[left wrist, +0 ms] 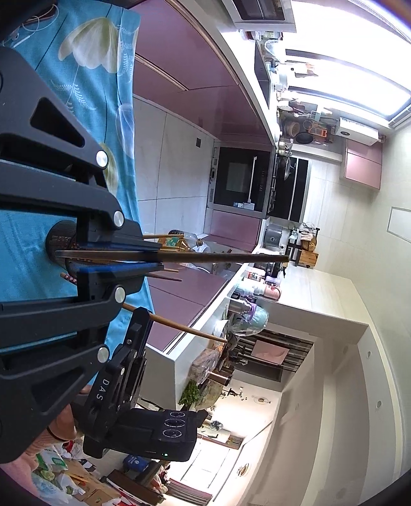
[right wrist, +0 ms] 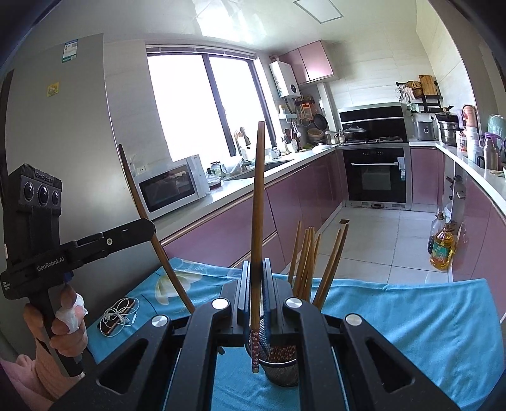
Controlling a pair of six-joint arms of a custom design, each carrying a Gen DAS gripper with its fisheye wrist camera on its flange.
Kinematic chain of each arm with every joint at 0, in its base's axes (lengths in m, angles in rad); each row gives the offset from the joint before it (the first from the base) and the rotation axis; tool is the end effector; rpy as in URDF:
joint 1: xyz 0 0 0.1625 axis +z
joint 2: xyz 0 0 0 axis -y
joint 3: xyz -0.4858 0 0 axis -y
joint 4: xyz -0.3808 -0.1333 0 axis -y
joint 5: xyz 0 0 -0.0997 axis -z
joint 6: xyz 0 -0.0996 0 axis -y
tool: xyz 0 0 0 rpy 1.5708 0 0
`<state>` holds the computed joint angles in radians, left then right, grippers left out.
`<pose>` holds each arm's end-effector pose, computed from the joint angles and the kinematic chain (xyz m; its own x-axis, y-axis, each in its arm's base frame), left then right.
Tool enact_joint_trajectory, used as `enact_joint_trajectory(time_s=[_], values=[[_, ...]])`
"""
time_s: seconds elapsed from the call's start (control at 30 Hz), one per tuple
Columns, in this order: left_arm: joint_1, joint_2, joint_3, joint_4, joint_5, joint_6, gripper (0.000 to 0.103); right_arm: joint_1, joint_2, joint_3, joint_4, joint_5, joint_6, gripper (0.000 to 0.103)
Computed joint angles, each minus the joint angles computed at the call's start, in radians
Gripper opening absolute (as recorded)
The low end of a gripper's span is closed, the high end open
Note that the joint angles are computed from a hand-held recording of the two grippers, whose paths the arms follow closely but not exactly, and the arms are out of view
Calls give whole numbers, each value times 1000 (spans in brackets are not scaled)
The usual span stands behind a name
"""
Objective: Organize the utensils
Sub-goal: 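Lower the red-tipped chopstick into the cup with the right tool while the left tool holds its chopstick tilted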
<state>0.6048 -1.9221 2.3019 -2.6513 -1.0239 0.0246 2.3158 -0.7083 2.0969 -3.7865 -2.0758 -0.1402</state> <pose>-0.1560 -0.3328 0.4767 -0.7458 0.5225 -0.4133 0.6473 0.4219 -0.6348 0.4487 -0.3610 0.1184 -0.8119 -0.3979 0.4272 -0.5781 0.4464 -0.6830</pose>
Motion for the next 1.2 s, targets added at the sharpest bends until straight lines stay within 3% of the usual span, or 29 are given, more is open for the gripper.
enact_joint_trajectory(time_s=[0.6, 1.2], values=[[28, 136, -18, -104, 10, 40, 8, -19, 19, -32, -7, -25, -1, 6], [85, 224, -28, -118, -9, 46, 8, -36, 28, -39, 36, -31, 35, 6]])
